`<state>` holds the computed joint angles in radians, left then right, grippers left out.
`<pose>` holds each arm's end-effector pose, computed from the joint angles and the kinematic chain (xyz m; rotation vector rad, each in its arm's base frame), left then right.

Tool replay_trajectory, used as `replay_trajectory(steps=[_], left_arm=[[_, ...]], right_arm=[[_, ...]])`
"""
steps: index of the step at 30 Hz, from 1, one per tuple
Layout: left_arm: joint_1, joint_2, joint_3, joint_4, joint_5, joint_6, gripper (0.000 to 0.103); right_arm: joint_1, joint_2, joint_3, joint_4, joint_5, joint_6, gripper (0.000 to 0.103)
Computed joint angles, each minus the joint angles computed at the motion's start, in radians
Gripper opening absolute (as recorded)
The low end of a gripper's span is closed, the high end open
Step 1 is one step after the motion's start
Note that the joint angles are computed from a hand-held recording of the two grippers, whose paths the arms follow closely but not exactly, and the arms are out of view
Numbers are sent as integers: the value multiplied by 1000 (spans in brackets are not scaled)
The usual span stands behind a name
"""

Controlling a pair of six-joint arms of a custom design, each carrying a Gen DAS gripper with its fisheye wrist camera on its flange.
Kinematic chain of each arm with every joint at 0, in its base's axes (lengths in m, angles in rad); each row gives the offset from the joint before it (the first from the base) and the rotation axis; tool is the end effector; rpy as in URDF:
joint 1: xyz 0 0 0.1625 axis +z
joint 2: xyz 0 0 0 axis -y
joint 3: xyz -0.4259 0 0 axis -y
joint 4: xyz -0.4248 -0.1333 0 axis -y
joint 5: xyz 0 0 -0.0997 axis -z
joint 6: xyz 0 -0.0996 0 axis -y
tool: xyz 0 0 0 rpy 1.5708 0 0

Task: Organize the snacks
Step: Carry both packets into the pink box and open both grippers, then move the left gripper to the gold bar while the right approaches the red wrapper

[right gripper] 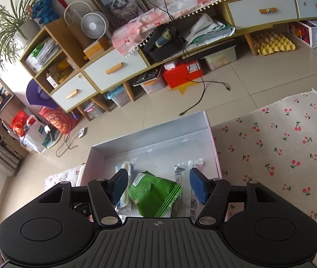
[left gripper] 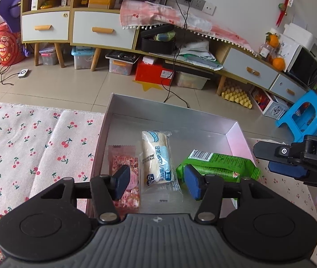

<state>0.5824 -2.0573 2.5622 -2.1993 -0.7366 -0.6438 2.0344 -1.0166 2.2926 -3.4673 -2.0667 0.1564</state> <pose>-0.1198 -0.3269 0.2794 0.3615 2.4775 -0.9140 0.2913 -0.3906 0.1049 0.1950 -2.6804 1.0248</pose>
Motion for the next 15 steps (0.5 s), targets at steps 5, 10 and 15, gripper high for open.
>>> replay_trajectory(steps=[5, 10, 15], left_arm=[[-58, -69, -6, 168, -3, -86, 63], [-131, -143, -11, 348, -5, -188, 73], [-202, -206, -17, 501, -11, -277, 89]], right_arm=[[37, -33, 30, 35, -29, 24, 70], [67, -67, 63, 68, -52, 54, 76], [100, -95, 95, 97, -70, 88, 82]])
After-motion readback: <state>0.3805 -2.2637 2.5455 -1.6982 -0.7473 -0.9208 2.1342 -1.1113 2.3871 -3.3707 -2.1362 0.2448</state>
